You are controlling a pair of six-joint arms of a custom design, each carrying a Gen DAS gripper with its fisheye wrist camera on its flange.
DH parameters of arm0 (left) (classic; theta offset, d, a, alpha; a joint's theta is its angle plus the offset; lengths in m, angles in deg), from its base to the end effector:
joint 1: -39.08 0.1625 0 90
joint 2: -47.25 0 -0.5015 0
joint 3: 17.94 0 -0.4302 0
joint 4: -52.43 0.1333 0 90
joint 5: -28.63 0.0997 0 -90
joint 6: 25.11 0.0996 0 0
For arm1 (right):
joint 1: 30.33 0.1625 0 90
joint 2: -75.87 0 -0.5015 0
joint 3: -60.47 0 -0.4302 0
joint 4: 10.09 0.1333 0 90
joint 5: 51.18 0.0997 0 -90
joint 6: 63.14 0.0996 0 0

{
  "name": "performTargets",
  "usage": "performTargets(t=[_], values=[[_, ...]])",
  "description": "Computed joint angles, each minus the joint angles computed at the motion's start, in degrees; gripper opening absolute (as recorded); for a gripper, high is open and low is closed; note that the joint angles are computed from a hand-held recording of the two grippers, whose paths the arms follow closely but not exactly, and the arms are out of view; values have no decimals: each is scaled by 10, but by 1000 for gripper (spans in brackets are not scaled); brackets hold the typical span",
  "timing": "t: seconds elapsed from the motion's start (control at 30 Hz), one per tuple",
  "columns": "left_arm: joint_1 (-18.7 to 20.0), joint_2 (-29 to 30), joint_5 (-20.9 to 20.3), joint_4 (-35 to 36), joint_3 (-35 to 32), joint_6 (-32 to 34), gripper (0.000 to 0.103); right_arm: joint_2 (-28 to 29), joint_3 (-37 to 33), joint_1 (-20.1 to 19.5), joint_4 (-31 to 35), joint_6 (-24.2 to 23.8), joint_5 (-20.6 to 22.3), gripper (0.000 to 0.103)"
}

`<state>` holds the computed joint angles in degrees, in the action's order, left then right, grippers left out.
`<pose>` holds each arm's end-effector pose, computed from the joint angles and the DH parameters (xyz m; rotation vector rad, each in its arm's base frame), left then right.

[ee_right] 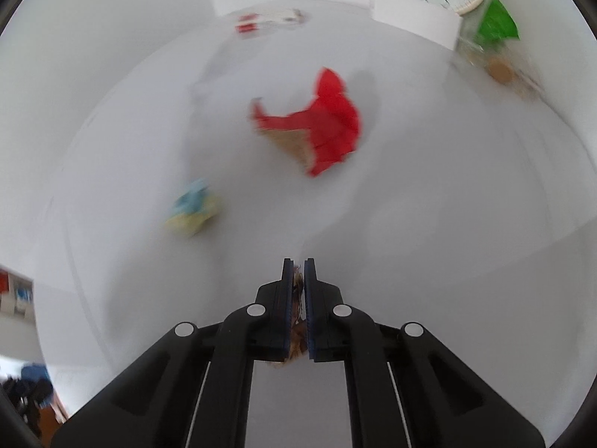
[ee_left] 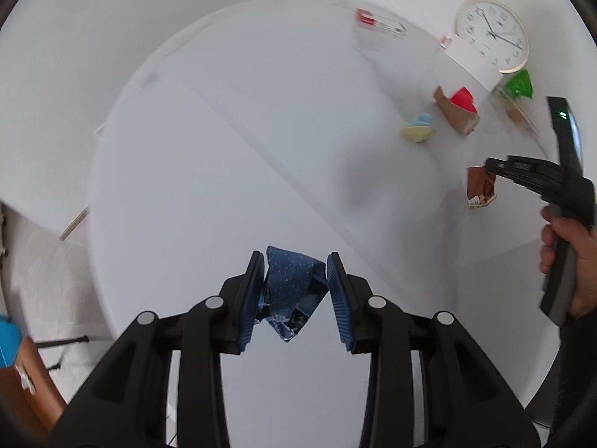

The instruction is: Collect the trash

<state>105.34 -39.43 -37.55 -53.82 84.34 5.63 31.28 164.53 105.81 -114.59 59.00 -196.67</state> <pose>-0.0602 -0.5679 0.4575 1.2448 2.4251 0.0197 0.4727 -0.3832 0.0336 -0.9271 -1.9248 1.0041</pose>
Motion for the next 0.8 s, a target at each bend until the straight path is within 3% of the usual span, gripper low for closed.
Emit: performTargets(t=[0.2, 0.33, 0.37, 0.43, 0.47, 0.57, 0.8], values=[[54, -19, -5, 29, -52, 22, 35, 40, -53, 34, 11, -10, -11, 6], [90, -20, -8, 52, -90, 34, 35, 64, -83, 40, 54, 25, 11, 6], [97, -19, -10, 56, -98, 39, 35, 67, -81, 44, 44, 37, 15, 14], [106, -19, -7, 51, -106, 48, 35, 71, -82, 42, 41, 51, 22, 43], [108, -18, -5, 52, -109, 48, 35, 75, -89, 39, 58, 65, 26, 48], [111, -14, -1, 53, -115, 49, 35, 79, -94, 28, 75, 89, 35, 53], [98, -15, -1, 51, -105, 44, 35, 67, -54, -9, -8, 130, 56, 53]])
